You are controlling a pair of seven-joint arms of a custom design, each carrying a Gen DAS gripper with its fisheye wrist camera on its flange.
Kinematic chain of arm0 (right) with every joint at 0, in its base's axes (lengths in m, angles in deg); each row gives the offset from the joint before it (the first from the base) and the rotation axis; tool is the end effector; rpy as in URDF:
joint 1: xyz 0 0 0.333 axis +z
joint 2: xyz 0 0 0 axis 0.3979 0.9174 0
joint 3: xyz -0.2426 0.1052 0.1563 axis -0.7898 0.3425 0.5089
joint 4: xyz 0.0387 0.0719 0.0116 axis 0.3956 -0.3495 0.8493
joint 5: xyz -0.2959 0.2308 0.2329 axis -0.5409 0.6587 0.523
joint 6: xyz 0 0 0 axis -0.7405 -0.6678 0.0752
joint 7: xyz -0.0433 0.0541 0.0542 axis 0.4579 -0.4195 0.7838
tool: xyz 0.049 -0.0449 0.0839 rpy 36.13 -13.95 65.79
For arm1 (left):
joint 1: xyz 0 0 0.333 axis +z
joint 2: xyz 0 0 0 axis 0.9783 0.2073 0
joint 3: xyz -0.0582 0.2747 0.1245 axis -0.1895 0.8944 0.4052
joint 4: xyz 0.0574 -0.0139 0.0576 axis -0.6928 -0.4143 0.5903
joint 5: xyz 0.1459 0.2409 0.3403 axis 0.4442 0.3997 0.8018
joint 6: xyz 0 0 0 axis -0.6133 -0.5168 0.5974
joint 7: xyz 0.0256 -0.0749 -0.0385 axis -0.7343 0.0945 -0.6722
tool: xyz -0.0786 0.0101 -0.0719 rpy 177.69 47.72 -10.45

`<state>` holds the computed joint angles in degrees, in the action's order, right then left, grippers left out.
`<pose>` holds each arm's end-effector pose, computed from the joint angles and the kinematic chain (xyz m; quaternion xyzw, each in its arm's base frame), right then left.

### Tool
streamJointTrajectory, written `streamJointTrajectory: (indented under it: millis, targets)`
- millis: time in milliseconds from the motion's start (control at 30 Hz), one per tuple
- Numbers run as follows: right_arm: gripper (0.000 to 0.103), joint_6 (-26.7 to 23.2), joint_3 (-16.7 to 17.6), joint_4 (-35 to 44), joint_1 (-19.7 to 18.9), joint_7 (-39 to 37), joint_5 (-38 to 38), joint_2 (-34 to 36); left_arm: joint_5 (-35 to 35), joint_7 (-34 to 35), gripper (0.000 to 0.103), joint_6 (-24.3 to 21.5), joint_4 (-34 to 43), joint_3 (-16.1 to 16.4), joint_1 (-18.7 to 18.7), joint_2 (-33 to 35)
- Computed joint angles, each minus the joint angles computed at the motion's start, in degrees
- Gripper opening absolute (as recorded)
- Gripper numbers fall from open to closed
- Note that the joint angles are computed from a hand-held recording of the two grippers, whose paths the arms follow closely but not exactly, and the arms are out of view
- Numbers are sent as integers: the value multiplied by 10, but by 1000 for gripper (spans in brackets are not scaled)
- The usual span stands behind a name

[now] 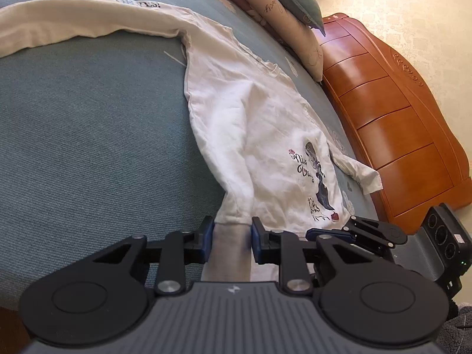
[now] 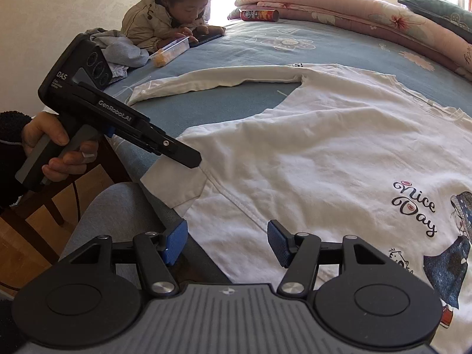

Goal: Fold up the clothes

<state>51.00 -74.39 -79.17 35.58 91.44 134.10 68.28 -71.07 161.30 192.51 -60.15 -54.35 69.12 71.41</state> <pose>0.6504 0.2228 0.4842 -0.8753 0.3071 -0.0318 0.3722 0.6190 -0.2185 0.4490 0.6838 -0.5682 0.4531 0.0657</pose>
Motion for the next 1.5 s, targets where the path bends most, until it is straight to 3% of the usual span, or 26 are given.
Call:
streamJointTrajectory:
  millis: [67,200,333,433,467,500,567,667,733,800,933,967,1067,1167,1233,1300,1367,1400,1433,1500]
  targets:
    - [65,2,-4,1,-1,15,-8,3,-21,12,26,9,-11,1,2,-9]
    - [65,4,-2,1,-4,23,-8,5,-43,5,56,13,1,3,4,8]
    - [65,12,-2,-8,-5,6,-5,-4,-124,47,57,12,28,-7,17,38]
    - [65,17,-5,-12,-5,1,-15,-7,-76,39,42,28,41,-9,11,50]
    - [65,18,-7,-13,-6,-1,-20,-7,-48,26,24,33,45,-10,8,53]
    - [64,19,-8,-14,-6,-2,-25,-8,-29,17,16,39,49,-12,6,57]
    - [65,23,-12,-16,-8,9,-38,-8,0,0,15,53,57,-19,4,64]
    - [64,29,-15,-21,-11,24,-49,-8,17,-15,14,38,75,-29,13,78]
    - [64,42,-18,-31,-15,31,-50,-15,97,-76,14,34,80,-18,2,84]
    - [64,59,-23,-44,-21,36,-46,-26,132,-101,14,33,71,-20,5,80]
    - [65,100,-44,-66,-39,78,-48,-46,76,-76,17,41,43,-43,28,58]
    - [65,112,-49,-71,-44,94,-51,-50,59,-69,21,37,36,-44,30,52]
    - [65,151,-68,-81,-64,170,-68,-51,14,-42,22,23,22,-43,28,39]
    - [66,174,-79,-79,-79,260,-107,-36,30,-66,22,21,18,-31,13,33]
    - [66,161,-85,-66,-90,331,-130,-15,53,-91,21,26,18,-25,4,32]
    - [68,143,-77,-61,-107,341,-98,-4,66,-107,20,29,19,-23,0,31]
    - [68,152,-62,-71,-122,301,-29,-8,84,-124,19,34,19,-21,-5,29]
    - [57,133,-57,-68,-132,270,16,-8,99,-138,19,36,19,-19,-7,28]
    - [39,111,-53,-64,-140,242,58,-7,115,-154,19,38,18,-18,-10,27]
    - [19,75,-56,-53,-144,231,80,-1,142,-183,19,44,18,-15,-14,25]
